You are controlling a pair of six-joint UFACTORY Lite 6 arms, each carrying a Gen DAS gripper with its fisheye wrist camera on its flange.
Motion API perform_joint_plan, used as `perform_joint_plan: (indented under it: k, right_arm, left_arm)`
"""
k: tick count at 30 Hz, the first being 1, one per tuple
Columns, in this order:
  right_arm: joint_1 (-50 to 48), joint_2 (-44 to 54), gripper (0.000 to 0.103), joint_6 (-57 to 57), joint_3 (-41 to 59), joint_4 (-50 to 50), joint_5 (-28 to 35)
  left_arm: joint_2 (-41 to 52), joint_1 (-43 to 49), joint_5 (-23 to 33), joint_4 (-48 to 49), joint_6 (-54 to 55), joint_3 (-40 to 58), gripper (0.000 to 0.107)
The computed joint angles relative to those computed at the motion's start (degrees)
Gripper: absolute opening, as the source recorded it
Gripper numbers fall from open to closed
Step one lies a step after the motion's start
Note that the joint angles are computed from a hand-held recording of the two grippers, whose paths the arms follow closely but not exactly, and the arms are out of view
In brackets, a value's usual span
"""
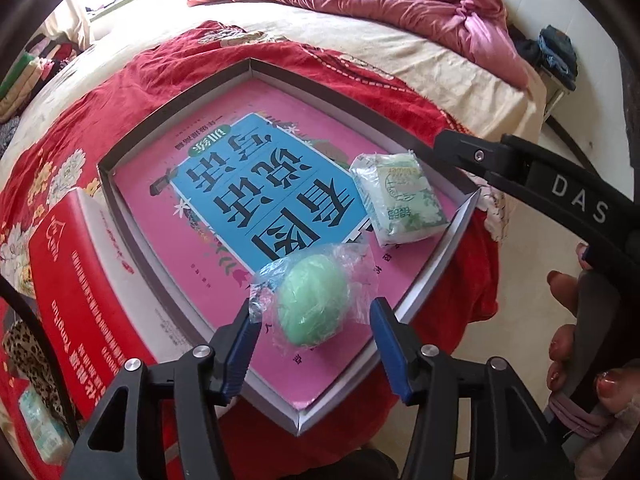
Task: Organize soft objects
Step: 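Open right tool to drop pad pack in tray while left releases soap bag there, then move both open tools back over the pile of items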
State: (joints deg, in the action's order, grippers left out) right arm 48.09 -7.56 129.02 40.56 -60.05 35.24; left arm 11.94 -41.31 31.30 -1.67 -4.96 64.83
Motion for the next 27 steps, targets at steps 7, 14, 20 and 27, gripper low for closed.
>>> perform_joint_plan:
  k: [7,14,20,27]
  right_arm:
    - [2.9,-0.8,0.071,-2.3,2.4,3.8,3.7]
    - [8.5,-0.2,0.071,-6.2,9.5,6.4,12.2]
    - [11.8,2.1,0.071,-8.4,15.9,7.4,16.0]
    - [14.2,7.5,0.071,-11.6,23.9,8.8,18.6]
  left_arm:
    - [-8.1,1.3,0.5,-3.6,3.0,-5.2,0.061]
    - [-18.7,4.7,2.5,-6.2,5.3,-9.7,0.068]
    - [-25.6,10.8,5.3,-8.3,9.3,-12.2,0.069]
    - [-30.8,22.3,9.7,-15.2,19.6,-13.6,0.073]
